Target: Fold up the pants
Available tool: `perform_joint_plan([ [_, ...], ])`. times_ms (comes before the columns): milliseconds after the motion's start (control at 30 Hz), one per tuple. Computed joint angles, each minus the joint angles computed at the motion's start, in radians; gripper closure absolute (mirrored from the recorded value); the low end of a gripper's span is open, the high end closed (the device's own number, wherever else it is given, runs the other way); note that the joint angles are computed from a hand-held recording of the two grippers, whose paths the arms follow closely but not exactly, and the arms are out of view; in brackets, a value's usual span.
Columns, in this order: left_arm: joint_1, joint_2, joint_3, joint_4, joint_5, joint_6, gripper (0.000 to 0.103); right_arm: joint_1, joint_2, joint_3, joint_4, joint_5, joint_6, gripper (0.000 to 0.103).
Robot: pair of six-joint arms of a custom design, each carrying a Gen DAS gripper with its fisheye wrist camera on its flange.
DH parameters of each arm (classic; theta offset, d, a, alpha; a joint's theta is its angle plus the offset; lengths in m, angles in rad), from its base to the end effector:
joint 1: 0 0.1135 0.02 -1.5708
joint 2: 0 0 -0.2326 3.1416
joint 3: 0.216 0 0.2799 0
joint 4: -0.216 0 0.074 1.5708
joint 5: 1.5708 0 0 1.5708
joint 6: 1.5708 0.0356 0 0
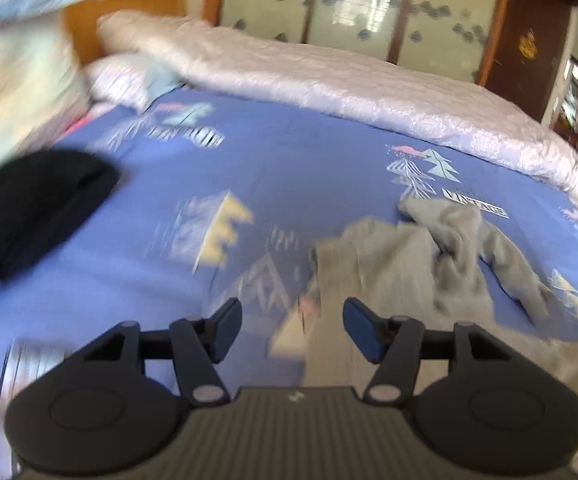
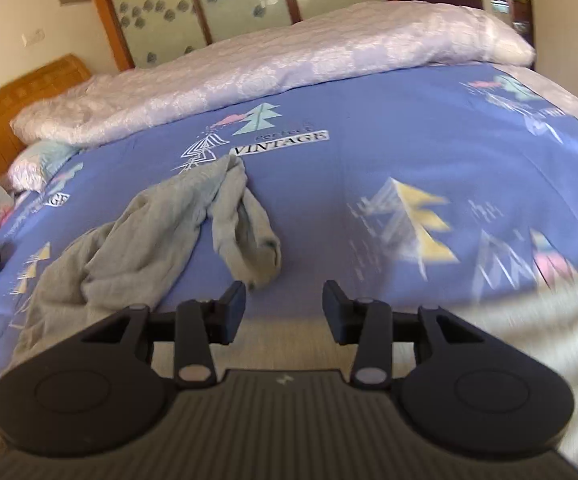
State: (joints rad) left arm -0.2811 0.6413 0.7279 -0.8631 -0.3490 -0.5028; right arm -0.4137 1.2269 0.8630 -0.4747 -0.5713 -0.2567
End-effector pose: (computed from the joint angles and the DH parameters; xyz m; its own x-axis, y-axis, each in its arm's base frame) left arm 0.1739 -0.0375 0.2608 -0.6026 -0.2973 -0.7406 -0.3014 0.9441 -0.1338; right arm 0.2714 -0.0981 0.2139 -0.6605 0.0567 -0.7487 -0.1659 0.9615 0.2192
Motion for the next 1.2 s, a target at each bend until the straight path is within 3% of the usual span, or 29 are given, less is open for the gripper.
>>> perform_joint_plan([
  [33, 0.047, 0.092, 0.028, 0.068, 0.031, 0.050, 0.041, 0.033, 0.054, 0.039, 0.018, 0.021, 0.010, 0.058],
  [100, 0.122, 0.289, 0.088, 0.206, 0.117, 0.149, 0.025, 0.071, 0.158, 0.118, 0.031, 0.033, 0.014, 0.058],
  [133, 0.139, 0.388, 0.122, 0.261, 0.132, 0.178, 0.022, 0.097, 0.211, 0.156, 0.043, 0.049, 0.028, 0.058],
  [233, 0.146, 0.642, 0.209, 0.361, 0.171, 0.245, 0.022, 0.145, 0.364, 0.254, 0.074, 0.101, 0.057, 0.058],
  [267, 0.139, 0.713, 0.242, 0.367, 0.187, 0.252, 0.033, 0.155, 0.411, 0.288, 0.062, 0.107, 0.052, 0.060],
  [300, 0.131, 0.776, 0.272, 0.364, 0.193, 0.252, 0.056, 0.168, 0.458, 0.324, 0.042, 0.117, 0.041, 0.080],
  [333, 0.121, 0.819, 0.289, 0.364, 0.199, 0.243, 0.058, 0.179, 0.501, 0.359, 0.018, 0.131, 0.024, 0.093],
  [367, 0.108, 0.814, 0.272, 0.390, 0.179, 0.224, 0.065, 0.188, 0.520, 0.373, 0.014, 0.148, 0.012, 0.095],
  [433, 0.085, 0.771, 0.255, 0.390, 0.144, 0.208, 0.073, 0.188, 0.485, 0.334, 0.076, 0.164, -0.004, 0.096],
  [467, 0.081, 0.730, 0.237, 0.390, 0.120, 0.204, 0.083, 0.179, 0.451, 0.308, 0.121, 0.180, -0.008, 0.096],
  [567, 0.129, 0.571, 0.202, 0.339, 0.109, 0.168, 0.083, 0.103, 0.374, 0.287, 0.224, 0.193, -0.003, 0.096],
  [700, 0.266, 0.345, 0.172, 0.242, 0.224, 0.125, 0.083, -0.067, 0.323, 0.354, 0.268, 0.194, 0.040, 0.096],
  [867, 0.341, 0.070, 0.097, 0.116, 0.308, 0.128, 0.083, -0.346, 0.257, 0.408, 0.245, 0.067, 0.085, 0.096],
  [967, 0.324, -0.103, 0.025, 0.014, 0.288, 0.113, 0.083, -0.541, 0.221, 0.379, 0.253, -0.038, 0.088, 0.096],
  [1067, 0.301, -0.255, -0.034, -0.101, 0.274, 0.093, 0.082, -0.709, 0.217, 0.340, 0.227, -0.075, 0.019, 0.096],
  [1200, 0.185, -0.350, -0.083, -0.221, 0.189, 0.033, 0.082, -0.819, 0.271, 0.313, 0.118, 0.005, -0.201, 0.089],
])
